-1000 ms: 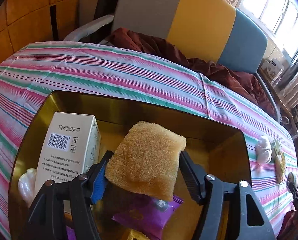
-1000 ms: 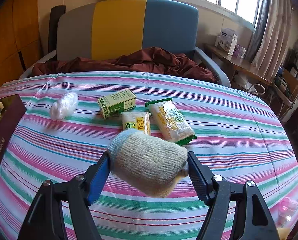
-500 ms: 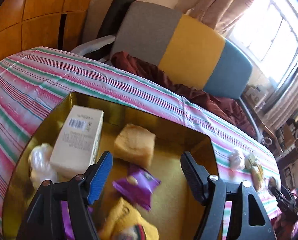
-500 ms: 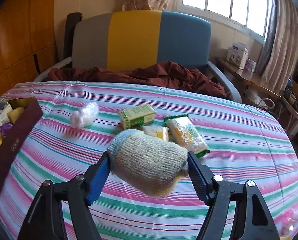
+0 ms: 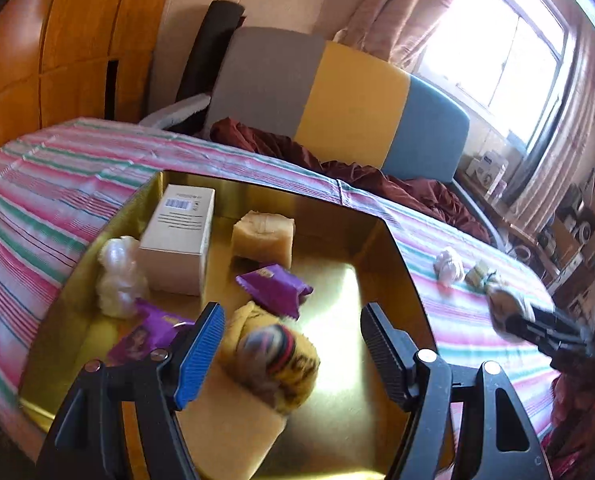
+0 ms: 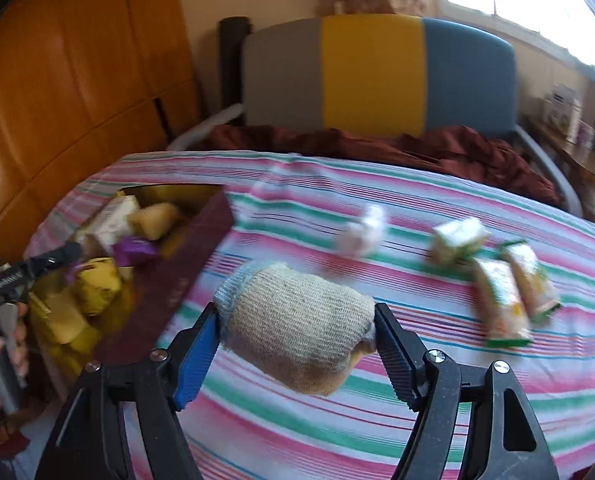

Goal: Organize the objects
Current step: 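Lower the white rolled sock into the gold tray and open the right tool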

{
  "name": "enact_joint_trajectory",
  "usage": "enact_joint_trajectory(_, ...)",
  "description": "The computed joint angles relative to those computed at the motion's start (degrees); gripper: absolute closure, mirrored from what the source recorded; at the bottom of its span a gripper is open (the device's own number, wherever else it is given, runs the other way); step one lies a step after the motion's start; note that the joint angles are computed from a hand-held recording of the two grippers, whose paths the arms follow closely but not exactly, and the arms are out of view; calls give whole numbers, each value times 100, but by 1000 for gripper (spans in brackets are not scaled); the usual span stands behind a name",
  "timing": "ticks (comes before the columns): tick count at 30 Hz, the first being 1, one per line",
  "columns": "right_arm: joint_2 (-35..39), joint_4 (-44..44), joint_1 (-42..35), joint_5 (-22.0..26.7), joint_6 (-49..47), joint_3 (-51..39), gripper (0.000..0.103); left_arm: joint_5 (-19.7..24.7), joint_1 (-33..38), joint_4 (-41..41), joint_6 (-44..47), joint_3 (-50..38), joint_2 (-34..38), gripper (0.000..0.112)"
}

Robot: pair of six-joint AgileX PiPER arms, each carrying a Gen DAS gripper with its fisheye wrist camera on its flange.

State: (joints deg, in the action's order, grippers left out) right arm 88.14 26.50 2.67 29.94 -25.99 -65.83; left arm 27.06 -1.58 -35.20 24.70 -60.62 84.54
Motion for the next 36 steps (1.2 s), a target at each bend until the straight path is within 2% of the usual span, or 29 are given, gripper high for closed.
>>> enact_joint_trajectory(4,205,-629,889,-261,715,-255,28,-210,92,-431,735,472,-372,41)
enact_joint_trajectory(9,886,-1222,1448,-103,1616,-1166,28,-35,307,-1062,1468,679,-478,41)
enact_joint_trajectory(12,1504,-1930,1737,202,2291,-2024,28,28,392,-1285,1698,774,-521,41)
enact_joint_trajectory(18,2977,-2875,2042,1408,3158,-4073,28,-35,559,-1342,1991,878,-594,41)
enact_joint_trajectory(20,3297,-2889,2023,1607,3178,-4513,28,131,732,-1668,2309,898,-593,41)
enact_joint_trajectory(25,4129,-2891,1978,2312,3271,-5834,27,208,831,-1820,2431,893,-574,41)
enact_joint_trajectory(29,4538,-3130,1988,2643,3550,-6526,24,256,812,-1814,2412,900,-573,41)
enact_joint_trajectory(30,4516,-3121,1971,2583,3591,-6504,21,247,783,-1767,2366,900,-578,41)
enact_joint_trajectory(33,4103,-3022,1900,2009,3765,-5832,14,212,719,-1813,2383,948,-605,41)
enact_joint_trajectory(36,3580,-2893,1832,1418,3849,-5002,13,197,637,-1849,2337,966,-608,41)
